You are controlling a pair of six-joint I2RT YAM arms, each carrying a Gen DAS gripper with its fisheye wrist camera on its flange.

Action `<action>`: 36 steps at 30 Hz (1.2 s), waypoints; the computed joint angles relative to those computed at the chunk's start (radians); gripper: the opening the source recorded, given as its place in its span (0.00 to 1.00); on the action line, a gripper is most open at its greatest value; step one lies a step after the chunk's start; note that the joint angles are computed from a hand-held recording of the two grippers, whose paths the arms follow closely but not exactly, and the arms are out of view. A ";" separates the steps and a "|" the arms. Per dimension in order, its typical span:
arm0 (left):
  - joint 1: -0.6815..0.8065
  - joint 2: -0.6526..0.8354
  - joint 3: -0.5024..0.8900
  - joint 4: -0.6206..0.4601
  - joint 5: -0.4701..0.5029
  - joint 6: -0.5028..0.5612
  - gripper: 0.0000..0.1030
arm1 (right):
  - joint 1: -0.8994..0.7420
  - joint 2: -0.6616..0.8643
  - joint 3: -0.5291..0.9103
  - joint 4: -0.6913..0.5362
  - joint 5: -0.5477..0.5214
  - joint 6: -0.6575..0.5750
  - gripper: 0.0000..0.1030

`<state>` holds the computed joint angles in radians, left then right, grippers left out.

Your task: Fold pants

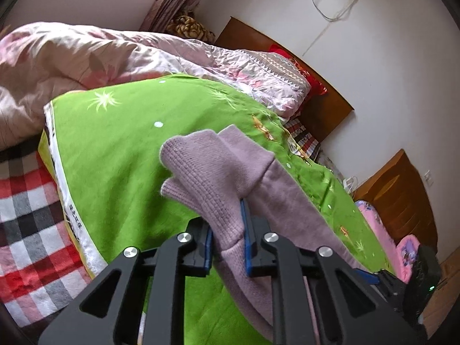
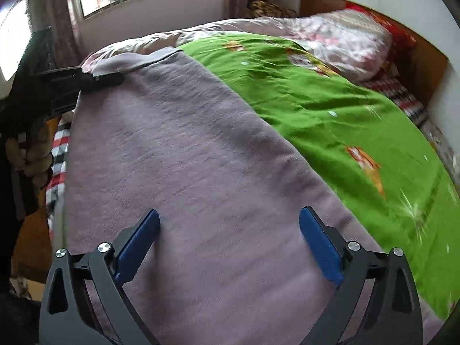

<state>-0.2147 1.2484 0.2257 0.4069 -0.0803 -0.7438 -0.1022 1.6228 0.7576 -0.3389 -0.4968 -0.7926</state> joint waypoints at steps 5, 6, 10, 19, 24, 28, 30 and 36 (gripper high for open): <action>-0.005 -0.020 0.009 -0.022 -0.005 0.026 0.15 | -0.069 -0.154 -0.057 -0.152 -0.036 -0.151 0.90; -0.005 -0.018 0.006 -0.013 -0.005 0.025 0.15 | -0.072 -0.157 -0.070 -0.167 -0.023 -0.166 0.90; -0.020 -0.038 -0.008 0.001 -0.021 0.007 0.15 | -0.068 -0.205 -0.204 -0.065 -0.003 -0.180 0.92; -0.024 -0.055 0.006 -0.035 -0.022 0.016 0.15 | -0.054 -0.235 -0.250 -0.089 0.003 -0.224 0.95; -0.036 -0.088 0.013 -0.066 -0.031 0.011 0.15 | -0.107 -0.171 -0.143 -0.123 -0.069 -0.213 0.88; -0.099 -0.172 0.049 -0.135 -0.077 0.034 0.15 | -0.152 0.044 0.032 -0.083 -0.066 -0.077 0.90; -0.140 -0.175 0.089 -0.173 -0.118 0.051 0.15 | -0.132 0.093 0.074 -0.127 -0.027 -0.080 0.94; -0.123 -0.140 0.129 -0.197 -0.114 0.053 0.15 | -0.162 -0.083 0.017 -0.480 -0.159 -0.430 0.94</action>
<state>-0.3381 1.1081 0.3546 0.2103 -0.1943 -0.6909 -0.2641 1.5393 0.7741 -0.8189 -0.6560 -1.2228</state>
